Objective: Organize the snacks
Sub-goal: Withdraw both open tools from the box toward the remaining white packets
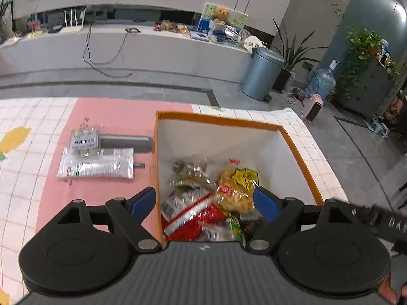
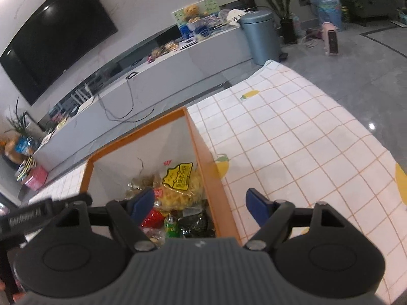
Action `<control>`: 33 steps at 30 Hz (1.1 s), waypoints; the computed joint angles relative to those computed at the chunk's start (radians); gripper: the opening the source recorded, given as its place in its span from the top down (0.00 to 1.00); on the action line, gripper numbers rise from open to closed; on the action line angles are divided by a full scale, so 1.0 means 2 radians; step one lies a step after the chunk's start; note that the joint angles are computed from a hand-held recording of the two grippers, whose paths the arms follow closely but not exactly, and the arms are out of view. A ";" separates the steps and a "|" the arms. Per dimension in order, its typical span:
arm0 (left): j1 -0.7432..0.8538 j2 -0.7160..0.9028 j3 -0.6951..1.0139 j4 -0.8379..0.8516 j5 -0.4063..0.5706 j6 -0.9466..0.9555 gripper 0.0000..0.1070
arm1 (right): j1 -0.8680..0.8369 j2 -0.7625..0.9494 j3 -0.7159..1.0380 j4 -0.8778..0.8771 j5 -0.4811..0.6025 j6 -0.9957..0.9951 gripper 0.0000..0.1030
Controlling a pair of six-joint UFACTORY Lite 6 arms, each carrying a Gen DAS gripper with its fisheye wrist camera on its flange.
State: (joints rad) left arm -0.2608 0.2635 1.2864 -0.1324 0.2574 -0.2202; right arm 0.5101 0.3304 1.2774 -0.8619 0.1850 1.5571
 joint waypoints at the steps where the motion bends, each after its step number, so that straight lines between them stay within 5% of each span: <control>1: 0.003 -0.008 -0.008 -0.017 0.000 0.017 0.05 | 0.008 -0.009 -0.002 -0.028 0.005 0.027 0.25; 8: 0.018 -0.072 -0.070 -0.047 0.002 0.058 0.05 | 0.071 -0.023 0.015 -0.118 0.057 0.089 0.25; 16: 0.063 -0.154 -0.138 -0.022 0.024 0.095 0.05 | 0.132 0.025 0.087 -0.105 0.122 0.038 0.25; 28: 0.247 -0.180 -0.220 -0.417 0.029 0.589 0.06 | 0.196 0.155 0.253 -0.142 0.159 0.041 0.25; 33: 0.295 -0.130 -0.199 -0.510 0.050 0.705 0.06 | 0.204 0.204 0.310 -0.115 0.147 0.005 0.25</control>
